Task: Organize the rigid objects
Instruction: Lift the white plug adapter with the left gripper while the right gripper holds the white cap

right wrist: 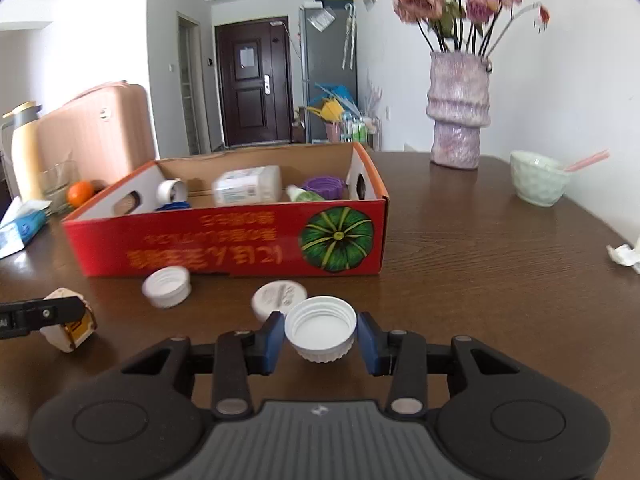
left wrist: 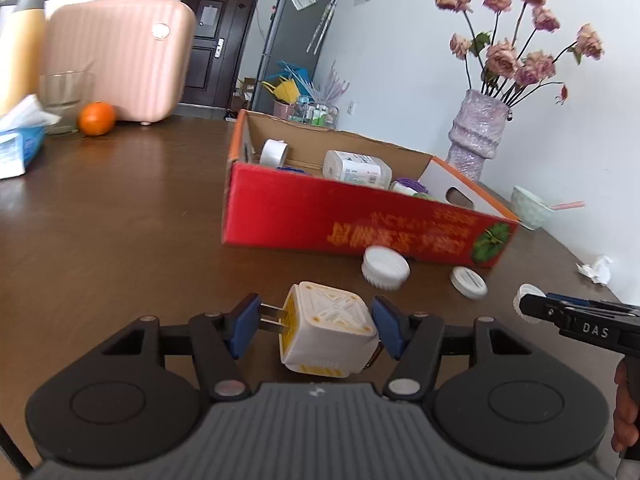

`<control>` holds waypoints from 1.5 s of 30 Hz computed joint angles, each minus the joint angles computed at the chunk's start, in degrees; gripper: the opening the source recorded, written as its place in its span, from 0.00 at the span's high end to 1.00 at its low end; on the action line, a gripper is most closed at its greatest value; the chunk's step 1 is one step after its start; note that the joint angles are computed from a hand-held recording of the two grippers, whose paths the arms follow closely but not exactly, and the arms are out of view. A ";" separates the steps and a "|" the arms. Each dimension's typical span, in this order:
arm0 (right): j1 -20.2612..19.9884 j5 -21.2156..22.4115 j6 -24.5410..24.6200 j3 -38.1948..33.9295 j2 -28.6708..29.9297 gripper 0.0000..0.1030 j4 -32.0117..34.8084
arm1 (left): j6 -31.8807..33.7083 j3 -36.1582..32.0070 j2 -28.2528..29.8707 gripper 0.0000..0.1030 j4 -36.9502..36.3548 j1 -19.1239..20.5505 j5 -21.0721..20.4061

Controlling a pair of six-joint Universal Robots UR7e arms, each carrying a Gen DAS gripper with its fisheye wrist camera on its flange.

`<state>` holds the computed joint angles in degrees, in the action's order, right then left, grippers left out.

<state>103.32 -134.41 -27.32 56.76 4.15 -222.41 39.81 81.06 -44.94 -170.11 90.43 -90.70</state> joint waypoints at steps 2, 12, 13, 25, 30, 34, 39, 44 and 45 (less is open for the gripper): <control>1.39 -1.89 -2.52 0.18 1.01 0.62 -2.99 | 0.91 4.19 -2.90 0.40 -2.50 0.87 -1.35; 6.32 -1.30 -4.02 6.27 3.56 0.62 -11.19 | 11.34 14.11 -8.28 0.78 -15.41 4.18 -4.21; 6.70 -1.38 -3.27 6.59 3.66 0.62 -11.32 | 11.11 14.69 -8.61 0.71 -16.05 4.22 -3.82; 9.50 -3.96 -3.47 8.50 4.48 0.62 -16.20 | 4.22 19.32 -12.66 0.21 -10.58 3.39 0.98; 9.37 -4.05 -3.03 8.44 4.70 0.62 -15.49 | 11.51 16.53 -9.94 0.17 -16.57 4.43 0.19; 8.93 -3.26 -3.38 8.84 4.71 0.62 -16.47 | 5.53 10.05 -8.20 0.18 -15.95 4.99 6.09; 7.91 -2.68 -1.47 8.10 4.78 0.62 -14.29 | 4.23 10.55 -9.85 0.17 -11.52 5.33 1.71; 7.16 -1.68 -0.75 8.08 4.49 0.62 -12.79 | 13.60 8.64 -8.90 0.09 -3.05 5.30 -5.24; 7.05 -1.75 -0.56 8.24 4.39 0.62 -12.72 | 14.25 7.12 -8.52 0.06 1.25 4.54 -2.88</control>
